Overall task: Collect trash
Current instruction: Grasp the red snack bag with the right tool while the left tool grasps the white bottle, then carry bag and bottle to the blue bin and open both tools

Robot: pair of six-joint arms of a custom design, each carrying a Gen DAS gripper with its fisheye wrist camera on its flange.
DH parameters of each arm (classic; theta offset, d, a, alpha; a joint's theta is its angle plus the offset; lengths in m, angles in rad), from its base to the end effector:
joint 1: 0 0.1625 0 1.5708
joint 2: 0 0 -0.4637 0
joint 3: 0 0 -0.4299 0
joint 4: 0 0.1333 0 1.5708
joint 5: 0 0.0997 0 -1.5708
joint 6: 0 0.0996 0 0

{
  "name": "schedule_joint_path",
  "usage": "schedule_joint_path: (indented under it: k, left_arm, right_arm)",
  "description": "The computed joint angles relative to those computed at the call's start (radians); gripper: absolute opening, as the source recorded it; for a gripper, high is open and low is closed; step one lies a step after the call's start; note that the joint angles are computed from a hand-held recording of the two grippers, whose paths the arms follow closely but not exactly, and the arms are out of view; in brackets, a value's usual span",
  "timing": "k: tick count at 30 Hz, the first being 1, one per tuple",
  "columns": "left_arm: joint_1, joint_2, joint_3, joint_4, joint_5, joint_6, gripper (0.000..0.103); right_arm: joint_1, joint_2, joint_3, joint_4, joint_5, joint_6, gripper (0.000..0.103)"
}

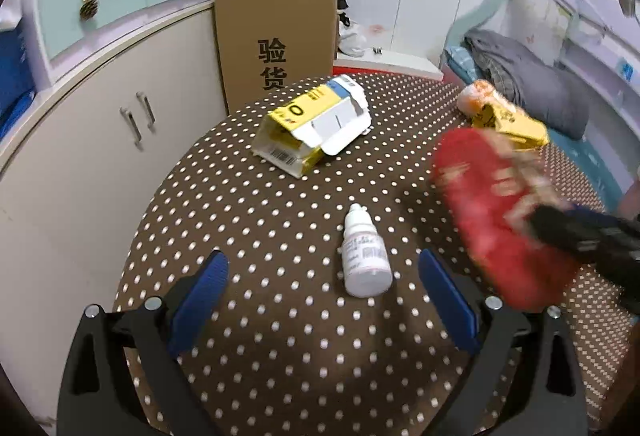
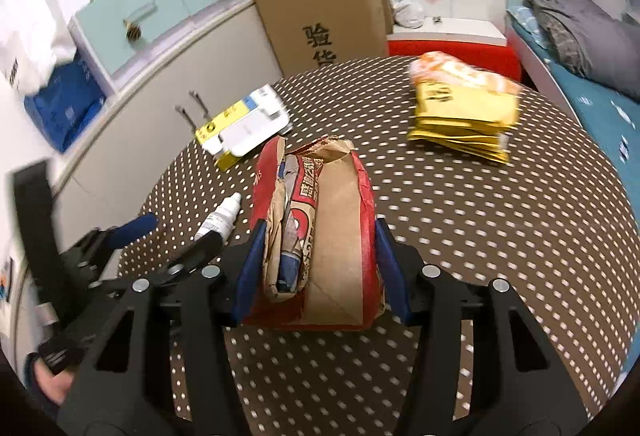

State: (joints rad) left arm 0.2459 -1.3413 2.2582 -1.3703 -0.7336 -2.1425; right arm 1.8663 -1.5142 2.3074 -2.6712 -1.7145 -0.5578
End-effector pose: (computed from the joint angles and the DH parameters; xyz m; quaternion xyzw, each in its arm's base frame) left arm -0.2897 -0.2864 0.1540 -0.1103 0.7965 -0.4187 0.4220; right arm 0.2457 -0.3984 0.2553 0.3979 -0.9019 0.1420 0.0903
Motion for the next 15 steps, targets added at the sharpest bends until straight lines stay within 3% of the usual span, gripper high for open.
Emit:
schedule_joint_path:
  k: [3,4,6,7,10,15]
  left_arm:
    - [0.035,0.003,0.002,-0.054,0.004,0.068,0.090]
    - [0.041,-0.004,0.011,-0.089,0.009,0.095,0.073]
    - [0.048,0.000,0.009,-0.108,0.010,0.118,0.050]
    - [0.047,0.000,0.010,-0.115,0.013,0.124,0.029]
    - [0.032,-0.029,0.039,-0.192,0.022,0.134,0.024]
    - [-0.009,0.000,0.004,-0.161,0.044,0.105,0.024]
  right_arm:
    - [-0.021,-0.033,-0.010,0.013,0.009,-0.002,0.052]
    - [-0.033,-0.047,-0.015,0.017,0.016,-0.001,0.052]
    - [-0.049,-0.061,-0.023,0.021,0.022,0.003,0.052]
    - [-0.059,-0.069,-0.027,0.021,0.026,0.003,0.052]
    - [-0.085,-0.090,-0.035,0.020,0.043,0.006,0.052]
    - [-0.125,-0.122,-0.052,0.023,0.073,0.000,0.052]
